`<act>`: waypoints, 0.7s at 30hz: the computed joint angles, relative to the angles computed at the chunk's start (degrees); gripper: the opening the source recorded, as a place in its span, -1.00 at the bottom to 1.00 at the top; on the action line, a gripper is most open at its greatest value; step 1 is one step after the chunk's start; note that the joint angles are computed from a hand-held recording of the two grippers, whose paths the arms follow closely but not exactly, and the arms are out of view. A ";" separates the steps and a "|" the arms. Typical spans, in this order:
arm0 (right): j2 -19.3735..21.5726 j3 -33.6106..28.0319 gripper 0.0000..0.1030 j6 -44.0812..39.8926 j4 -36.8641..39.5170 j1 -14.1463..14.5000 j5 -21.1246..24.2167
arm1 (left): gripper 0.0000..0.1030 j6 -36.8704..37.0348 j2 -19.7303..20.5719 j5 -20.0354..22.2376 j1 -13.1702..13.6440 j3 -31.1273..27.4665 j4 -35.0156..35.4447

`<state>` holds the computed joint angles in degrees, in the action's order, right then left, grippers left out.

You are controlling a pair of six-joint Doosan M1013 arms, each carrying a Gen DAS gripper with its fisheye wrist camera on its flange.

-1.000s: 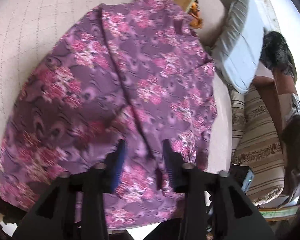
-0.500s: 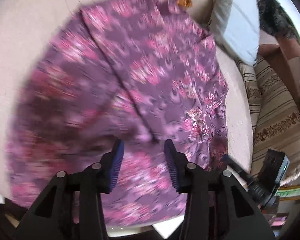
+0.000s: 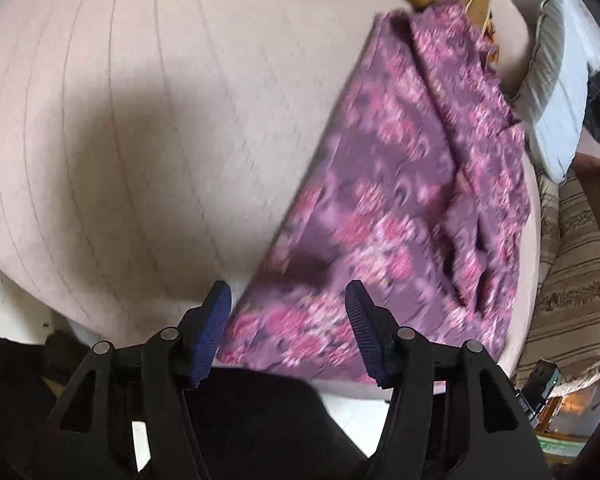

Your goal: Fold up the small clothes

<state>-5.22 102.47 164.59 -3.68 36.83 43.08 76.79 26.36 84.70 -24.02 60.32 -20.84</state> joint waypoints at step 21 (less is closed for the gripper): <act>-2.85 4.23 -0.92 3.35 0.45 -0.36 -9.19 | -0.86 2.04 -3.90 -3.08 1.25 6.58 -9.23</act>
<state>-8.07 106.71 167.94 -3.23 36.47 33.88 78.84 22.46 81.62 -22.77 66.91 -30.06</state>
